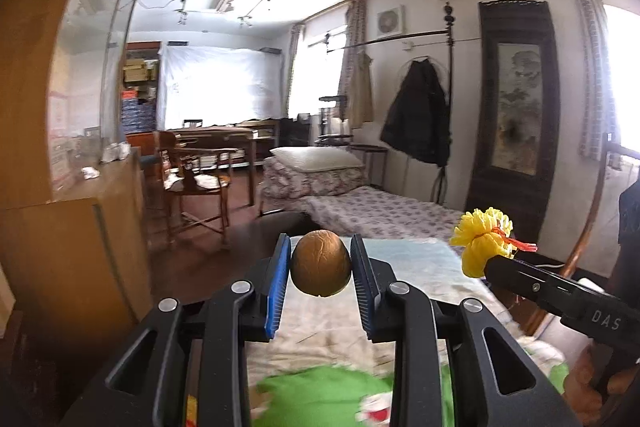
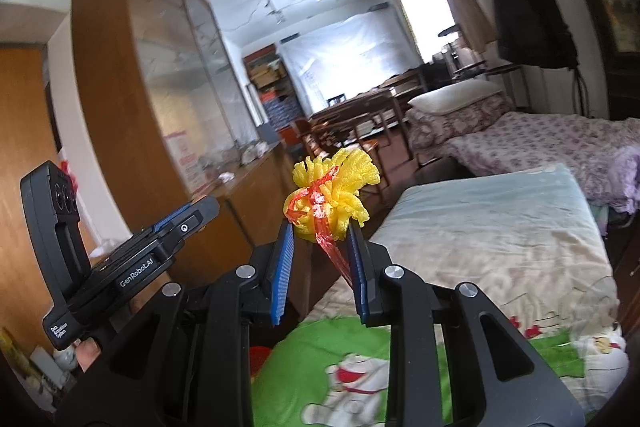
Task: Collect trash
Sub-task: 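Carry the ball and yellow toy to the red wastebasket and release both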
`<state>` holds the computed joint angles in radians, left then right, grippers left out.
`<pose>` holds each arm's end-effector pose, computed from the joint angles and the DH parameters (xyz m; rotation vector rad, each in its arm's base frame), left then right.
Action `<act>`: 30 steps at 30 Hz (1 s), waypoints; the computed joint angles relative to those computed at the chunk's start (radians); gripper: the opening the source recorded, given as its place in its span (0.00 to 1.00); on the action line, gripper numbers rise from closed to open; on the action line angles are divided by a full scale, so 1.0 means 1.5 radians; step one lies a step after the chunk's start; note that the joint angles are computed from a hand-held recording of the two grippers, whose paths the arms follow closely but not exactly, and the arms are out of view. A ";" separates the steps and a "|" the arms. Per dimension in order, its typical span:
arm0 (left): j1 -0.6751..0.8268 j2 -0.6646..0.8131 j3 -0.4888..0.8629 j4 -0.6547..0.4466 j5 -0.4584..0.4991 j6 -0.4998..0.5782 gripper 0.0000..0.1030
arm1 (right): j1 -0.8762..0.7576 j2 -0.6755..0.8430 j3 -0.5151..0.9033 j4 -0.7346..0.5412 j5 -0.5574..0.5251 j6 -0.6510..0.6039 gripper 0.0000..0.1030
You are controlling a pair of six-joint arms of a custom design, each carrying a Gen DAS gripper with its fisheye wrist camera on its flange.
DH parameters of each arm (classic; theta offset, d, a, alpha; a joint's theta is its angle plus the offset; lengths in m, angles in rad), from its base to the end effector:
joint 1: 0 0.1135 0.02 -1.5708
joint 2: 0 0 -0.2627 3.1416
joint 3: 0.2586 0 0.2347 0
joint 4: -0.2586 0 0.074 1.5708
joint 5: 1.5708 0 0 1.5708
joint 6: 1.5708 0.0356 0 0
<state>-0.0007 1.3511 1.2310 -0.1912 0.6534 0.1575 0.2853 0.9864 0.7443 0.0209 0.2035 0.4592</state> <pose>0.2925 -0.0218 0.3710 0.5827 1.7513 -0.5030 0.2092 0.0539 0.3126 0.3020 1.7755 0.3516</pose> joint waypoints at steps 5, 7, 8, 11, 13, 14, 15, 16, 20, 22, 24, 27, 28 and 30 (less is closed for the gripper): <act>0.106 0.080 0.019 -0.021 0.028 0.058 0.29 | 0.050 0.124 0.064 0.008 -0.011 -0.004 0.27; 0.148 0.134 0.045 -0.045 0.036 0.087 0.29 | 0.073 0.196 0.104 0.014 -0.024 -0.007 0.27; 0.167 0.171 0.059 -0.056 0.031 0.105 0.29 | 0.084 0.231 0.123 0.017 -0.031 -0.009 0.27; 0.218 0.307 0.123 -0.113 0.003 0.159 0.29 | 0.105 0.316 0.175 0.014 -0.051 -0.015 0.27; 0.243 0.410 0.185 -0.155 -0.025 0.189 0.30 | 0.117 0.395 0.234 0.000 -0.073 -0.022 0.27; 0.250 0.458 0.211 -0.169 -0.053 0.200 0.31 | 0.124 0.431 0.267 -0.013 -0.082 -0.023 0.27; 0.262 0.516 0.250 -0.191 -0.081 0.207 0.36 | 0.133 0.454 0.285 -0.019 -0.085 -0.022 0.27; 0.272 0.550 0.272 -0.205 -0.092 0.206 0.46 | 0.140 0.482 0.310 -0.030 -0.093 -0.025 0.27; 0.332 0.616 0.311 -0.211 -0.100 0.195 0.75 | 0.167 0.587 0.414 -0.079 -0.112 -0.034 0.27; 0.354 0.624 0.320 -0.202 -0.116 0.196 0.85 | 0.176 0.662 0.496 -0.124 -0.145 -0.036 0.27; 0.383 0.629 0.329 -0.189 -0.138 0.198 0.88 | 0.184 0.732 0.575 -0.164 -0.167 -0.039 0.28; 0.426 0.626 0.327 -0.181 -0.159 0.206 0.93 | 0.194 0.861 0.723 -0.243 -0.202 -0.040 0.29; 0.436 0.619 0.322 -0.185 -0.163 0.207 0.94 | 0.196 0.896 0.763 -0.264 -0.209 -0.042 0.30; 0.452 0.603 0.299 -0.182 -0.170 0.216 0.94 | 0.204 0.972 0.844 -0.299 -0.206 -0.063 0.41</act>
